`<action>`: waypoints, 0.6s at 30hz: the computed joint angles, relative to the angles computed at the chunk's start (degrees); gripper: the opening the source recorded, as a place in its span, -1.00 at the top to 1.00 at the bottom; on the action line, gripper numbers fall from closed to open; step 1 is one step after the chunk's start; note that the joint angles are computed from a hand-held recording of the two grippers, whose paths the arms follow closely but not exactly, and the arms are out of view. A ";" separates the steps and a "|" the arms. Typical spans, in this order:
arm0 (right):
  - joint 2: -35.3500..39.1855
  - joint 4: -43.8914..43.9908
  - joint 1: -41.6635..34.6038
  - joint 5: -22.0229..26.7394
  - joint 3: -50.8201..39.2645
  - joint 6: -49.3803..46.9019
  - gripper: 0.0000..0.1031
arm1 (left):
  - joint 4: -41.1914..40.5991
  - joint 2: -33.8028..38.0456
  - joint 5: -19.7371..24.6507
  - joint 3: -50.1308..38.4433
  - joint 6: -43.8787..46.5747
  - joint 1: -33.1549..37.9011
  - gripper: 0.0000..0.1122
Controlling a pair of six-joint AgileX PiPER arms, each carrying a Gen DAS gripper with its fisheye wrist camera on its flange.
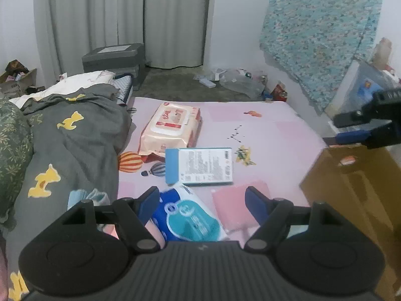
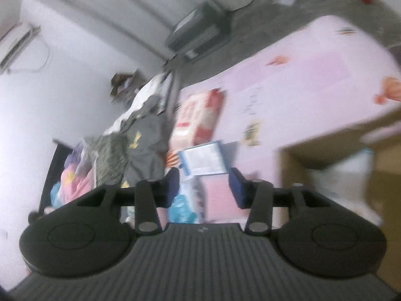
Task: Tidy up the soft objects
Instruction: 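Move the right tool to the blue-and-white medicine box and grasp it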
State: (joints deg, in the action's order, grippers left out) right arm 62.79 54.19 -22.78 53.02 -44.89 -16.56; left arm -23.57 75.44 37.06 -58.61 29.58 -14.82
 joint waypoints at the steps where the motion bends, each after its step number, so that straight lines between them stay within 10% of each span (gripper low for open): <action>1: 2.62 -1.08 4.32 -2.47 -2.15 2.57 0.08 | 0.18 1.69 -0.39 -0.82 -0.23 -0.27 -0.35; 9: 33.88 -14.83 24.30 -10.41 -28.71 18.75 0.01 | -9.69 22.89 10.49 -16.93 -4.60 2.20 -0.20; 18: 63.44 -21.34 26.47 1.14 -61.27 20.88 -0.14 | -10.81 39.96 17.38 -32.20 -13.57 1.74 -0.19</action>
State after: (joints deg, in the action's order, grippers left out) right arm 126.23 32.85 3.69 54.16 -106.17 4.32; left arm -34.38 115.40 54.45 -90.82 16.01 -13.08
